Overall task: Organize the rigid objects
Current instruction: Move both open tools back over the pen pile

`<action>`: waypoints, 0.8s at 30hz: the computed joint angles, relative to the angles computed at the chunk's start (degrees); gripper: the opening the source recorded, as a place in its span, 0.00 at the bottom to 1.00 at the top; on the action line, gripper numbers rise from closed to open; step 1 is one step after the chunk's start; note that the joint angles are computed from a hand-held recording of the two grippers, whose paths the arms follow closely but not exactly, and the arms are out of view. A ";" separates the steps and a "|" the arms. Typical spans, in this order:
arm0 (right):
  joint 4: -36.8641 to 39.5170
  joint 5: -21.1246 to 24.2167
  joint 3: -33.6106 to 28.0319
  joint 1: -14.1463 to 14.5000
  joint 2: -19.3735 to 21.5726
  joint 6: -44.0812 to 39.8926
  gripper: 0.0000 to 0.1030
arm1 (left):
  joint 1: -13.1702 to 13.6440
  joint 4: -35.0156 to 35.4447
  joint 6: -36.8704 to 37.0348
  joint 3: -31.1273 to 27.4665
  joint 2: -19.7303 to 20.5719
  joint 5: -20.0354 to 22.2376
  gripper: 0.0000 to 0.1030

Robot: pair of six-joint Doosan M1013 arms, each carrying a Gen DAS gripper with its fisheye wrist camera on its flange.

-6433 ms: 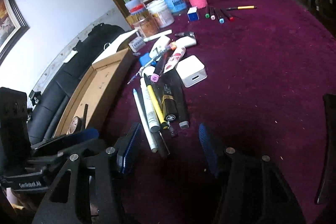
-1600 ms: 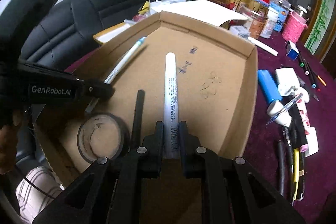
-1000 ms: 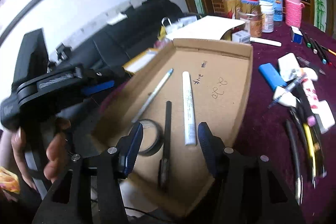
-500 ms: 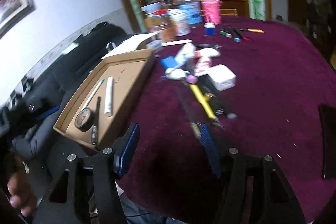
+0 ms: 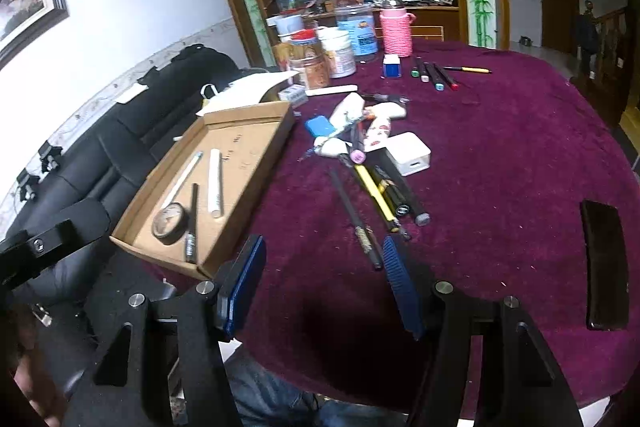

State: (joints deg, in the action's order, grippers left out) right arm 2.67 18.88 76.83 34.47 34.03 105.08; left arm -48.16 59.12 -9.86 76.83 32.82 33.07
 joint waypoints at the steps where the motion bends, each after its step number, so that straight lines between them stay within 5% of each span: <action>1: 0.41 0.14 -0.27 0.10 0.12 -0.69 0.54 | -0.07 0.96 -1.15 0.37 -0.25 0.32 0.54; 14: 15.57 1.40 -1.70 -0.62 1.10 -16.32 0.54 | 2.38 -6.01 3.45 0.18 0.37 -6.95 0.54; 24: 23.03 3.40 -6.10 -1.48 4.23 -23.43 0.54 | 4.11 -6.24 3.91 -0.60 1.57 -7.06 0.54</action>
